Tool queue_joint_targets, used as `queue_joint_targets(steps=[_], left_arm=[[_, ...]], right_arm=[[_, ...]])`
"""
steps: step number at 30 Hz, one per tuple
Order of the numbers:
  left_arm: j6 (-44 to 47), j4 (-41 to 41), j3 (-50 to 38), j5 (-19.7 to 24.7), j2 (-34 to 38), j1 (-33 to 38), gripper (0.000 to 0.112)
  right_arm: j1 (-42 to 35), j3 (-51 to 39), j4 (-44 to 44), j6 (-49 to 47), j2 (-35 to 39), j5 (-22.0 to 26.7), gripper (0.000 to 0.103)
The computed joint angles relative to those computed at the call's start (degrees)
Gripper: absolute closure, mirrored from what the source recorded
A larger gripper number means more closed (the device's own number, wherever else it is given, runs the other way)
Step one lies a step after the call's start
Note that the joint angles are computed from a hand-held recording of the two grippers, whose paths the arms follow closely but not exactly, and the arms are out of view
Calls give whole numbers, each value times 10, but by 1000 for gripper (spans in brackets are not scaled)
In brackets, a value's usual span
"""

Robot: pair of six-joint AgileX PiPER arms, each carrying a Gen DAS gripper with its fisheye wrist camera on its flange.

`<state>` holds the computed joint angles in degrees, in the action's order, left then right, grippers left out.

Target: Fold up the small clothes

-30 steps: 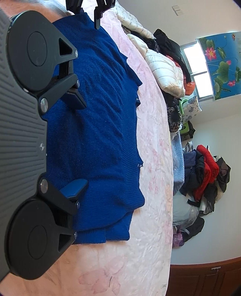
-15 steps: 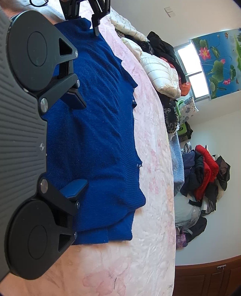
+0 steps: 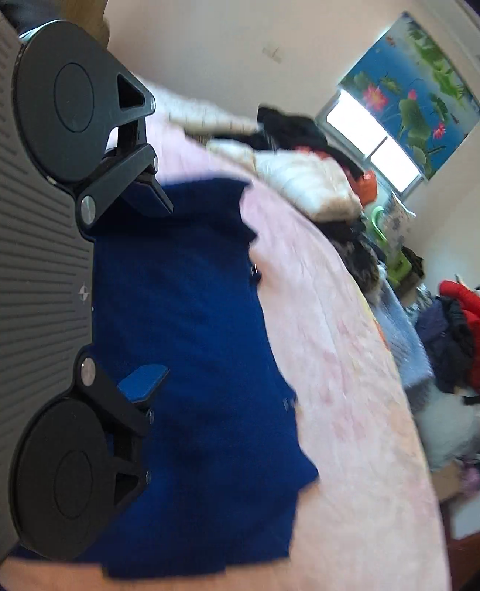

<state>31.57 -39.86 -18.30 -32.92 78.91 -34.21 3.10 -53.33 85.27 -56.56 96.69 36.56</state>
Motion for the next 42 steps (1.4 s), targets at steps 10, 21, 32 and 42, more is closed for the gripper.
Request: queue_joint_targets(steps=[10,21,32,42], left_arm=[[-91,43,24,7,17,14,105],[-169,98,52,38,-40,42,105],[-31,-62,29,-35,11,-23,104],[-33,-64,42,-93,19,-51,22]], right_arm=[[73,-280,-283,328,171,83,16],[82,-431,-257,364,290,161,16],[78,-503,-256,384,349,169,60],[76,-518,-271,375,351,191,42]])
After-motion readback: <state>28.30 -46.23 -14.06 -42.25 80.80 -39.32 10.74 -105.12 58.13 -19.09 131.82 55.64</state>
